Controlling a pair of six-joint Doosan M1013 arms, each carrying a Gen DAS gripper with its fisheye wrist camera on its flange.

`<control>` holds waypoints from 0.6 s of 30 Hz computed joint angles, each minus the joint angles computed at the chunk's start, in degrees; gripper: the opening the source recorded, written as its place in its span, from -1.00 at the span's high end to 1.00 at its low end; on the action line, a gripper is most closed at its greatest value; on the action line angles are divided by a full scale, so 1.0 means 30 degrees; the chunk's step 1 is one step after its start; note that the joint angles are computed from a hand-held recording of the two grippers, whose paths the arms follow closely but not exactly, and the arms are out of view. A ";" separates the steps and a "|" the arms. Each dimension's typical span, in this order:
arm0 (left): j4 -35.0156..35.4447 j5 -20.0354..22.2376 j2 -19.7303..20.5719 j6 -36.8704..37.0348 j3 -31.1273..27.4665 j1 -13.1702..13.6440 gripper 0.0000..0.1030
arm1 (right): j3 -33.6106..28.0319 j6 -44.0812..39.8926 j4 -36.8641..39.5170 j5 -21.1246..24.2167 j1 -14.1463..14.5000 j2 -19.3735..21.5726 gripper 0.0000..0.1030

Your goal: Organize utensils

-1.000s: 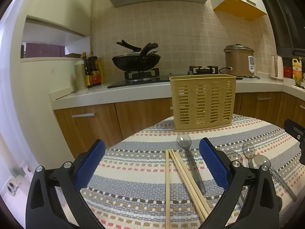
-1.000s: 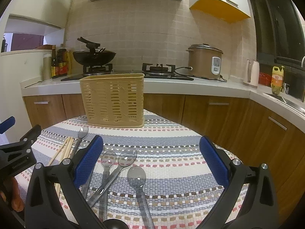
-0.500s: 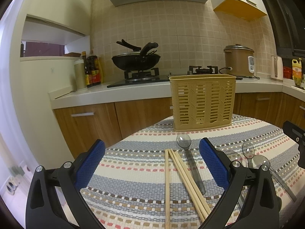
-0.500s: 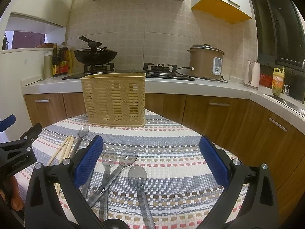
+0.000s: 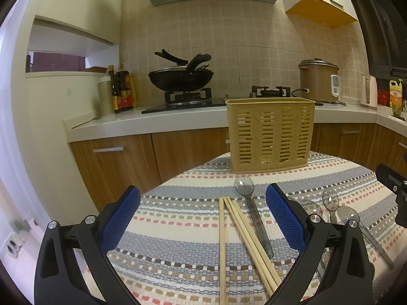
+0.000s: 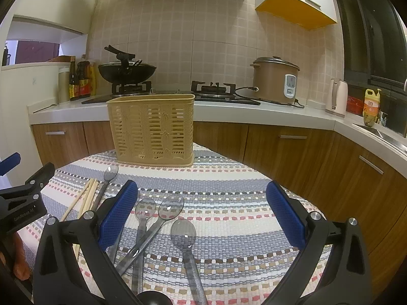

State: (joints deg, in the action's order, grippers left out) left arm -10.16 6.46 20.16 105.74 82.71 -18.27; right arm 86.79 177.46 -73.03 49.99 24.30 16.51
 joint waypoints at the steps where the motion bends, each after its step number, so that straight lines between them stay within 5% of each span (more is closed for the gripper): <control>1: -0.0084 0.0046 0.0024 0.0085 -0.0035 0.0007 -0.86 | 0.0002 -0.0037 0.0005 0.0003 0.0001 0.0000 -0.88; 10: -0.1565 0.0431 0.0109 0.1359 -0.0176 0.0083 -0.86 | -0.0195 -0.0276 0.0140 0.0415 0.0061 0.0152 -0.88; 13: -0.2201 0.1579 0.0335 0.1403 -0.0670 0.0306 -0.84 | -0.0356 -0.0291 0.0608 0.0972 -0.0018 0.0231 -0.88; 16: -0.2405 0.4406 0.0934 0.0325 -0.1996 0.0783 -0.62 | -0.0361 0.0086 0.1551 0.1005 -0.0249 0.0168 -0.88; 18: -0.4601 0.8074 0.1730 0.1562 -0.3650 0.1377 -0.48 | -0.0385 -0.0497 0.2698 0.0264 -0.0546 0.0077 -0.88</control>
